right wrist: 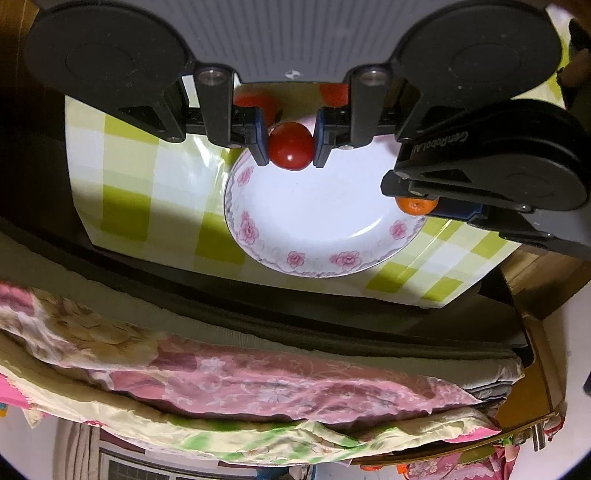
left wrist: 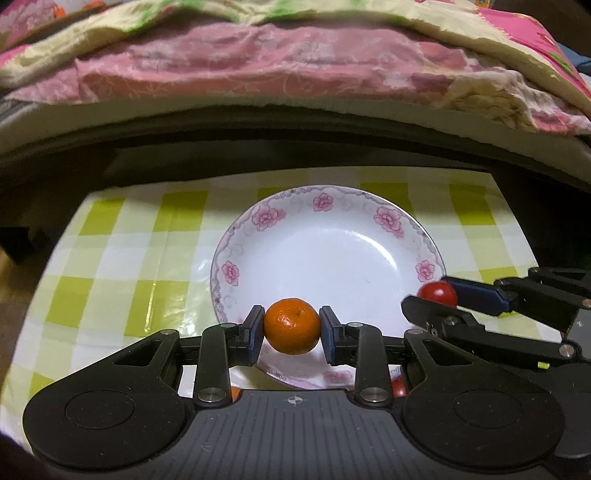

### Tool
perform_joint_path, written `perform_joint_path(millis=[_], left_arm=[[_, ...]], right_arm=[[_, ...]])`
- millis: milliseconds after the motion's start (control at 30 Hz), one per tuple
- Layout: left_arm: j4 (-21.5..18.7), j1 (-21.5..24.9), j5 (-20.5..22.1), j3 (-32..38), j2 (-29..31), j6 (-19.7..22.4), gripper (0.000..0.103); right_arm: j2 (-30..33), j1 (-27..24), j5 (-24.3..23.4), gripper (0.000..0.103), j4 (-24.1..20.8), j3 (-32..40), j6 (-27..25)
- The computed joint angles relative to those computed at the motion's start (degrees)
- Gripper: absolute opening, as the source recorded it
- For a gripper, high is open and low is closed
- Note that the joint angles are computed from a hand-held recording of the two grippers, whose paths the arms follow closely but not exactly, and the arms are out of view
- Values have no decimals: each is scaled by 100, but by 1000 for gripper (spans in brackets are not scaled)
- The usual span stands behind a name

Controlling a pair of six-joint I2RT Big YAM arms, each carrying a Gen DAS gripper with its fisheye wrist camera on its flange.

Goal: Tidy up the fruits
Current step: 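Carry the tangerine into the plate and open the left tool while the right tool carries the tomato, then lower the cherry tomato into the plate and open the right tool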

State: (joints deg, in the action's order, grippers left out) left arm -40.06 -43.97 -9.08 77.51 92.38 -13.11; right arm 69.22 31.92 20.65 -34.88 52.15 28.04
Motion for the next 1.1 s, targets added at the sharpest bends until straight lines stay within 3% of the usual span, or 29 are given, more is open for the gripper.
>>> perform_joint_path(millis=[367, 1100], left_arm=[[-53, 86, -54, 121, 248, -23, 39], [143, 51, -340, -2, 166, 173, 45]], right_arm=[[465, -225, -218, 29, 365, 103, -575], [534, -363, -494, 31, 502, 76, -385]])
